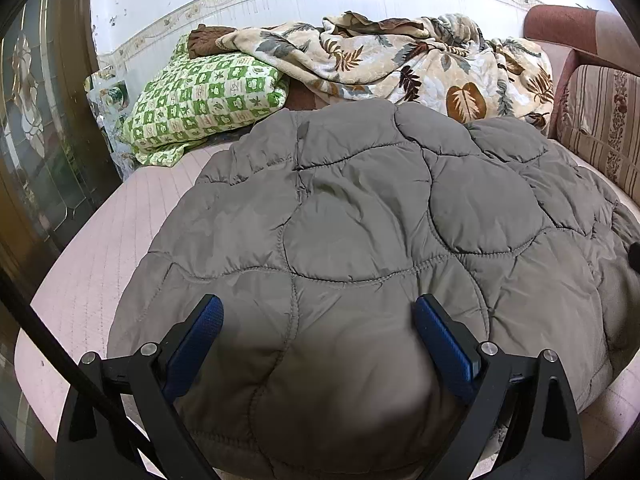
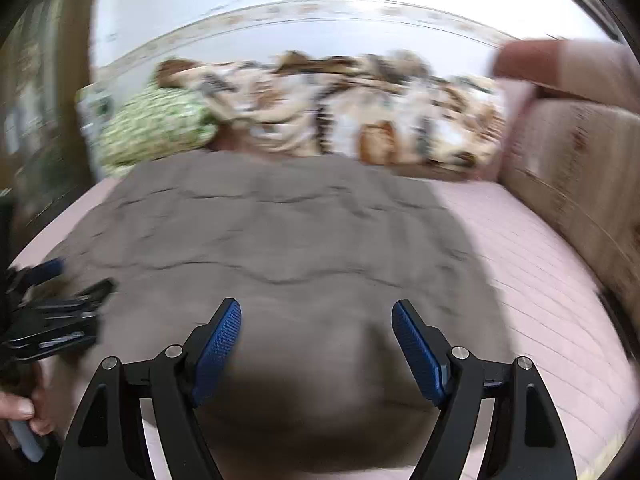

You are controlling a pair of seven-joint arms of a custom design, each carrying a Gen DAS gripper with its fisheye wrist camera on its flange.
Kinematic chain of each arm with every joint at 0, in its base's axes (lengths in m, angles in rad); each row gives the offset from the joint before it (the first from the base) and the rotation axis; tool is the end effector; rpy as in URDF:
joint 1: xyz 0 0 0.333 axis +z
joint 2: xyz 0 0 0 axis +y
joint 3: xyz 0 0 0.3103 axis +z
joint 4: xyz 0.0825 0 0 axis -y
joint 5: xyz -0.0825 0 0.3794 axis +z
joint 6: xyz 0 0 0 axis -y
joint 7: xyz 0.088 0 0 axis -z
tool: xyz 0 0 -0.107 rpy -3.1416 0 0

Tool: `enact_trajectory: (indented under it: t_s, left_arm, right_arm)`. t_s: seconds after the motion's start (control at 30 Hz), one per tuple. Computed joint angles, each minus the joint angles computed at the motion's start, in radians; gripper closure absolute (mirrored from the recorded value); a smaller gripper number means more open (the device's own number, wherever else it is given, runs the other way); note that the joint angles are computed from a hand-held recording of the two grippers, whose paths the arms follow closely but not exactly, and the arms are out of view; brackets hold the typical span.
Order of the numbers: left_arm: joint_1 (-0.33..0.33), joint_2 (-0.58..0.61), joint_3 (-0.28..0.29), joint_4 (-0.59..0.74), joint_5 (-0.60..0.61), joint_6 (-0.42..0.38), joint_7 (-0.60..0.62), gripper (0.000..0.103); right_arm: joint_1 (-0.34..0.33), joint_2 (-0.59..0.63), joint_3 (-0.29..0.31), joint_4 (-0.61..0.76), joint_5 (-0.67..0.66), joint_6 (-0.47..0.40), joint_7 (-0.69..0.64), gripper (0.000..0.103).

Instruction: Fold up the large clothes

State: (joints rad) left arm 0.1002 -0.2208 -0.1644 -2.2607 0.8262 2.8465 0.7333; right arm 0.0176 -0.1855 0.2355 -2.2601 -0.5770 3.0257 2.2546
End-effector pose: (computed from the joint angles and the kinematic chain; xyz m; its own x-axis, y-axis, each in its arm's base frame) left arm 0.5155 -0.0772 0.5271 0.1288 -0.9814 -0.1425 -0.6182 0.0329 -0.7853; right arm 0.5007 0.1788 0.5365 0.1345 -0.9908 -0.0117 -0.5615 -0.0665 -0.8248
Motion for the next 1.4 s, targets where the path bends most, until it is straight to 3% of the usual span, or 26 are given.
enact_trajectory:
  t_s: [0.13, 0.2, 0.23, 0.3, 0.47, 0.57, 0.73, 0.93, 1.4]
  left_arm:
    - [-0.002, 0.002, 0.001, 0.001, -0.005, 0.0, 0.001, 0.006]
    - [-0.002, 0.001, 0.002, -0.001, -0.004, 0.003, 0.003, 0.006]
    - [0.0, 0.001, 0.0, 0.0, -0.001, 0.002, 0.0, 0.006]
    - [0.005, -0.001, -0.003, -0.002, 0.014, 0.005, -0.014, 0.006]
    - [-0.021, -0.092, 0.021, -0.078, -0.09, 0.017, 0.036, 0.006]
    - [-0.015, -0.242, 0.003, -0.182, -0.122, 0.008, 0.012, 0.006]
    - [-0.025, -0.429, -0.016, -0.296, -0.198, -0.022, 0.043, 0.006]
    - [-0.022, -0.508, -0.037, -0.355, -0.235, -0.033, 0.075, 0.006]
    - [-0.005, -0.535, -0.049, -0.382, -0.276, -0.02, 0.106, 0.006]
  right_arm:
    - [-0.071, -0.035, 0.013, -0.012, -0.049, -0.118, 0.134, 0.021]
    - [-0.024, -0.024, -0.042, -0.011, 0.036, -0.16, 0.084, 0.021]
    - [0.034, -0.006, -0.098, -0.012, 0.17, -0.17, -0.012, 0.02]
    - [0.058, 0.003, -0.121, -0.007, 0.242, -0.18, -0.066, 0.02]
    - [0.017, -0.062, -0.072, -0.057, 0.163, -0.073, 0.011, 0.02]
    - [-0.038, -0.165, 0.017, -0.136, 0.12, -0.005, 0.075, 0.02]
    - [-0.039, -0.368, 0.116, -0.287, 0.152, 0.114, 0.071, 0.016]
    - [-0.09, -0.47, 0.218, -0.331, 0.193, 0.18, 0.026, 0.014]
    - [-0.038, -0.469, 0.222, -0.346, 0.366, 0.153, -0.126, 0.013]
